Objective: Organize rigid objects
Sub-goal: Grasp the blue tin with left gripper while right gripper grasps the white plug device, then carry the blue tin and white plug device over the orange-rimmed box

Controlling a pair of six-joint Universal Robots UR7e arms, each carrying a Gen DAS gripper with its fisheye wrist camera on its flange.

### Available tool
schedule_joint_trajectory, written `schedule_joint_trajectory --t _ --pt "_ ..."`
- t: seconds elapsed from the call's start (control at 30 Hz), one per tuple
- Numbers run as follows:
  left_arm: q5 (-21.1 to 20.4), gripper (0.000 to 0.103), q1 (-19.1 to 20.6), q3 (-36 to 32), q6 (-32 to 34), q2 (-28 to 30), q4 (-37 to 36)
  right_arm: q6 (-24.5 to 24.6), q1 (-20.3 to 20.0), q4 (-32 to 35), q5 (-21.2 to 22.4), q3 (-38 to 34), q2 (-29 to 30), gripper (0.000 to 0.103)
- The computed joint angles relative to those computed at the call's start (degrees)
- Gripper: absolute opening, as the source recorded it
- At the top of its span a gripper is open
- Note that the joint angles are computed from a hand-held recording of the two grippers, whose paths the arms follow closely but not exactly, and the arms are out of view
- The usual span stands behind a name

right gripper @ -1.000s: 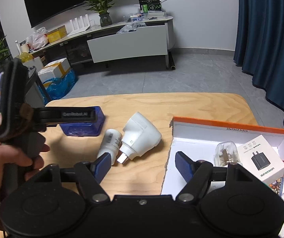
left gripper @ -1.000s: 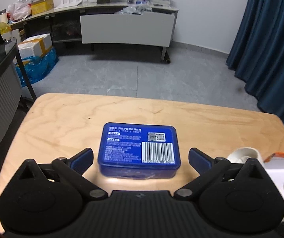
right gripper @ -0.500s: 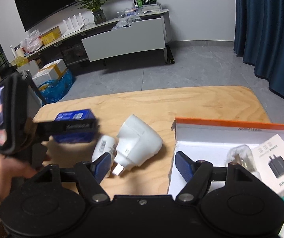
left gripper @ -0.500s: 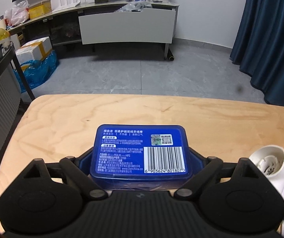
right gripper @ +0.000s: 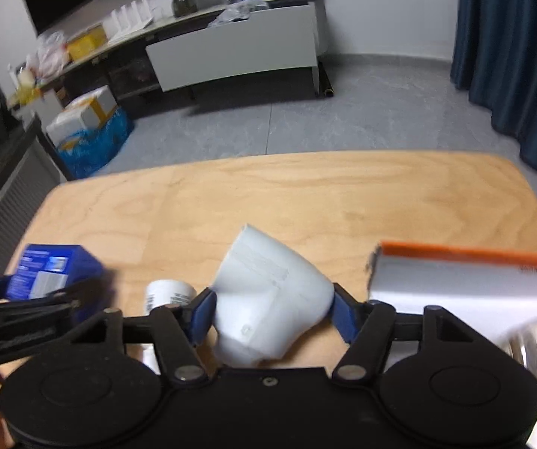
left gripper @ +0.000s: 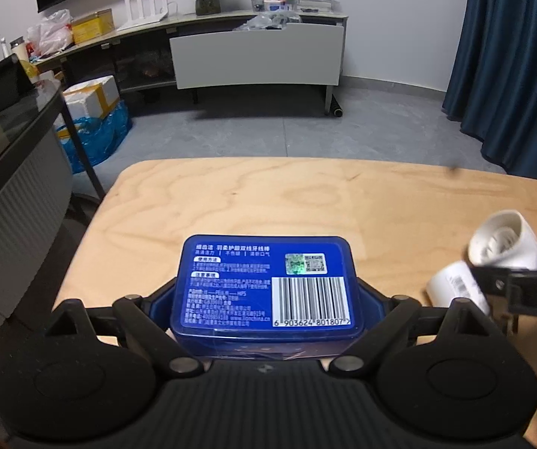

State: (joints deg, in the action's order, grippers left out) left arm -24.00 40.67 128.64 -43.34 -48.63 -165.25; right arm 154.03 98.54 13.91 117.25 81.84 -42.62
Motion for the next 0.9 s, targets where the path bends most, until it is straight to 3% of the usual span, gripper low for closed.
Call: schedule_joint_trajectory --t 0.13,0.43,0.7,0.9 --pt "-0.37 0.094 -0.75 0.75 -1.98 -0.46 0.86 -2.32 0.59 -3.08 0.86 2.57 -0.91 0.075" --pt "0.18 0.094 -6.13 4.79 -9.81 -4.21 5.31 -2.14 3.0 -5.46 -0.05 11.3 -8.01 0.075" --pt "0.0 0.094 -13.12 7.71 -24.89 -8.87 20.0 -0.39 6.05 -6.5 -0.13 20.2 -15.73 0.075" --pt "-2.64 0.094 -18.56 9.94 -36.1 -11.92 29.11 2.06 7.41 -7.4 0.41 26.12 -20.44 0.075"
